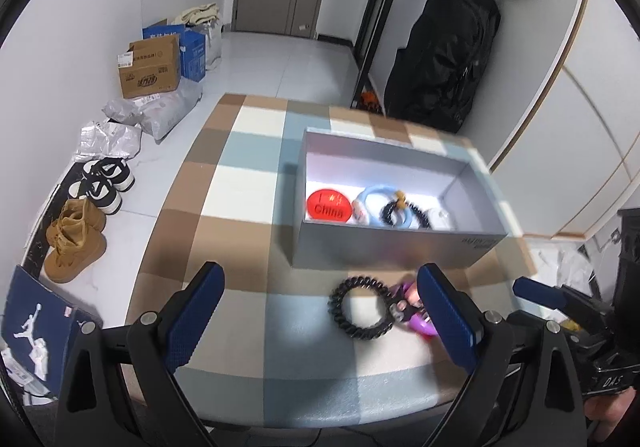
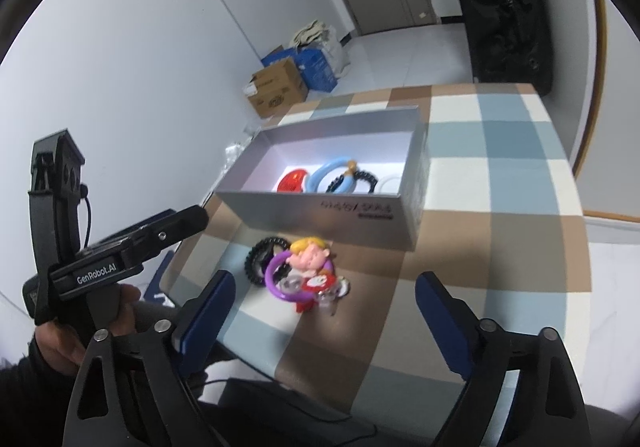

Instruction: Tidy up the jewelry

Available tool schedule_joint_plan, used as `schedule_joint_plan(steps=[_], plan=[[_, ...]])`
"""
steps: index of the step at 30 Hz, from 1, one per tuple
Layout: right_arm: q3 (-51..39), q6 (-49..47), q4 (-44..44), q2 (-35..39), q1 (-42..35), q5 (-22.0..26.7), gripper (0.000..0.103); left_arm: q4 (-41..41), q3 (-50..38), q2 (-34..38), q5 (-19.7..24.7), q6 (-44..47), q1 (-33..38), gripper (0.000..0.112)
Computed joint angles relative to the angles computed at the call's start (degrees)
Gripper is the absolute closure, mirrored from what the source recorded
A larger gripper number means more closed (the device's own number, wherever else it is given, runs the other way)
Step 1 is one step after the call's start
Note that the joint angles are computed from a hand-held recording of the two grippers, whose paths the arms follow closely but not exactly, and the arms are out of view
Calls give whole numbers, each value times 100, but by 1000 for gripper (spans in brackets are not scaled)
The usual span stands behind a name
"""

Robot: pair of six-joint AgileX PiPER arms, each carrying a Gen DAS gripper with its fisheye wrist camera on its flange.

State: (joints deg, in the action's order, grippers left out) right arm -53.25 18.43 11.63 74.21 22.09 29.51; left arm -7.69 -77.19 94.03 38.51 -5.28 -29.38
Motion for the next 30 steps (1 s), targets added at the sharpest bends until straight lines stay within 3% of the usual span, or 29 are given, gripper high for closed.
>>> schedule_joint_plan(steps=[2,9,15,24,30], plan=[[-19,-64,81,74,49,43,23,381,-24,34,104,-229,-101,18],[-172,-303,392,442,105,203,48,-9,-43,12,249,85,73,18],[-268,-335,568,661,38,182,54,-296,-128,78,341,318,235,18],[-393,46,384,875,-20,214,76,-806,-221,175,477,601,483,18],[-392,35,412,864,2,213,83,-873,-158,90,381,767,430,18]])
